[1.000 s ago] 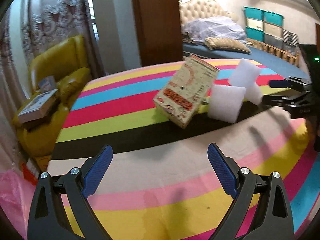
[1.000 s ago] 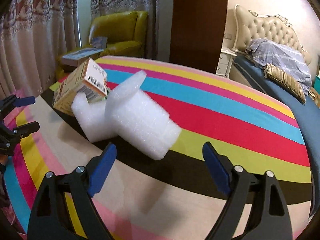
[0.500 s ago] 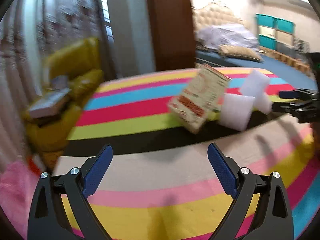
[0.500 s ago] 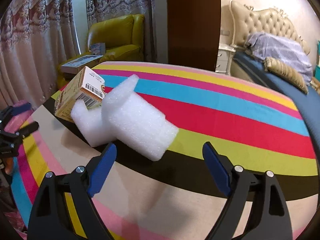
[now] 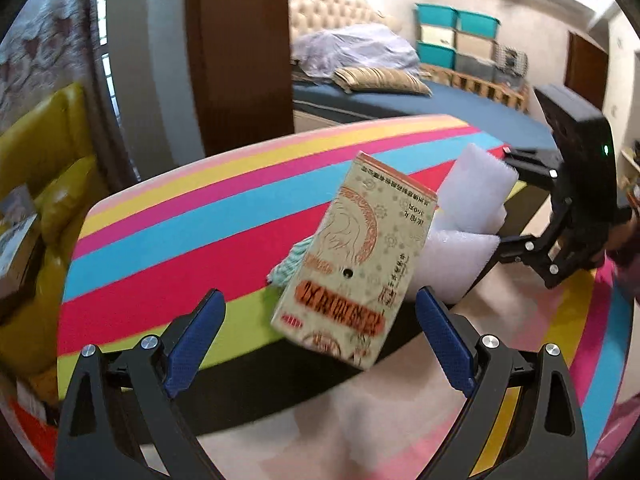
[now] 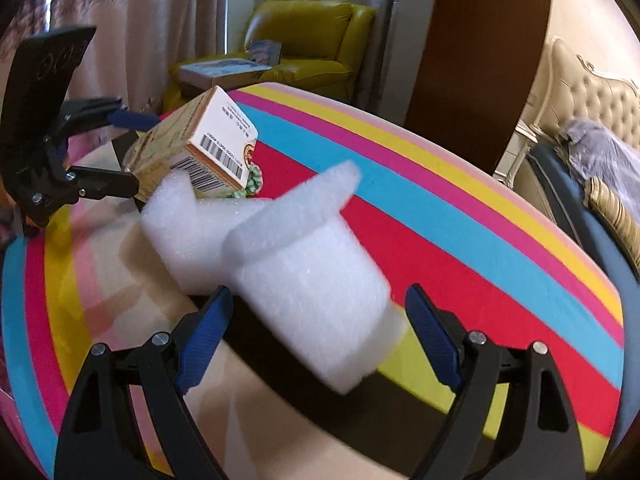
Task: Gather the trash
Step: 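Grasp the tan printed box with the left tool while the right tool grasps the white foam piece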
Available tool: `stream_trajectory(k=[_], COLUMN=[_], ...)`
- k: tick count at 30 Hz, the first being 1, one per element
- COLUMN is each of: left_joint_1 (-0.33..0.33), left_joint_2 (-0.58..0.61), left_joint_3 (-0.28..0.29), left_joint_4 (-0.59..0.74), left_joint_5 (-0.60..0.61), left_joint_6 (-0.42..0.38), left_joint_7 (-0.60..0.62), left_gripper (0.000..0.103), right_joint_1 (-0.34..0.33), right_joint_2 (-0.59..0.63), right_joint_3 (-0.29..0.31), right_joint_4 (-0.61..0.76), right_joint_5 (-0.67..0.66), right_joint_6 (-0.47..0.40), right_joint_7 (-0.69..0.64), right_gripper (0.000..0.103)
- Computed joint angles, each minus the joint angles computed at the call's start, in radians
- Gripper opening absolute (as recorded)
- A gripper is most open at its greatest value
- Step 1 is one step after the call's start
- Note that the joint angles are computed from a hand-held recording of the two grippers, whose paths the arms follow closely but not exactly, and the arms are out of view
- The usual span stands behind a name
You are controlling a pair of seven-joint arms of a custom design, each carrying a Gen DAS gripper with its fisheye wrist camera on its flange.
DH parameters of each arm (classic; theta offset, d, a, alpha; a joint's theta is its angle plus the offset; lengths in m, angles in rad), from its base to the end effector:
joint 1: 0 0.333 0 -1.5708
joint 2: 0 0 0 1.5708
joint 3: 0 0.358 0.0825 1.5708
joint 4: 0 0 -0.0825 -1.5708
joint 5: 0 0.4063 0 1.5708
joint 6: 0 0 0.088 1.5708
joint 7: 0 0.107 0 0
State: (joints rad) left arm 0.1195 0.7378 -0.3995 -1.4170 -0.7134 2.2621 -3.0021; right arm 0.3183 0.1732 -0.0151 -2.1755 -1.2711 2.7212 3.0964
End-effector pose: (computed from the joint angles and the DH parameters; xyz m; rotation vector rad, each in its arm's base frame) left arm 0.7732 -0.1617 0.3324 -0.1968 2.8028 -1.2505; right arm 0.5555 0.2107 0.3589 -1.7348 1.9490 -0.8920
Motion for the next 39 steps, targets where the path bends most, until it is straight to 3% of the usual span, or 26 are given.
stream_trajectory(k=[3, 4, 6, 8, 15, 20, 23, 39], left_joint_1=[-0.015, -0.018, -0.027, -0.031, 0.008, 0.051, 0.072, 0.047], left_joint_2=[0.014, 0.018, 0.023, 0.015, -0.058, -0.158, -0.208, -0.398], left_joint_3=[0.005, 0.006, 0.016, 0.019, -0.008, -0.042, -0.046, 0.115], left_joint_4=[0.011, 0.014, 0.021, 0.008, -0.124, -0.295, -0.361, -0.584], left_joint_5=[0.027, 0.031, 0.057, 0.065, -0.017, -0.171, -0.269, -0.56], left_joint_6=[-0.024, -0.027, -0.05, -0.028, 0.093, 0.25, 0.276, 0.197], left_joint_7=[-0.009, -0.012, -0.03, -0.035, 0.015, 0.08, 0.112, 0.323], left_gripper=[0.09, 0.089, 0.067, 0.055, 0.054, 0.054, 0.054, 0.055], right_joint_1=[-0.009, -0.01, 0.001, 0.009, 0.044, 0.067, 0.088, 0.197], right_joint_2=[0.015, 0.018, 0.015, 0.009, -0.021, -0.046, -0.053, -0.055], right_joint_3=[-0.006, -0.005, -0.008, -0.008, 0.027, 0.058, 0.079, 0.147], right_joint_4=[0.009, 0.011, 0.01, 0.006, -0.019, -0.045, -0.049, -0.047], right_joint_5=[0.004, 0.021, 0.005, -0.028, -0.053, -0.03, -0.012, 0.021], right_joint_6=[0.032, 0.037, 0.024, 0.03, -0.068, -0.145, -0.208, -0.392], right_joint_7=[-0.006, -0.022, -0.012, 0.013, 0.139, 0.268, 0.33, 0.563], right_gripper=[0.084, 0.076, 0.075, 0.073, 0.069, 0.069, 0.069, 0.07])
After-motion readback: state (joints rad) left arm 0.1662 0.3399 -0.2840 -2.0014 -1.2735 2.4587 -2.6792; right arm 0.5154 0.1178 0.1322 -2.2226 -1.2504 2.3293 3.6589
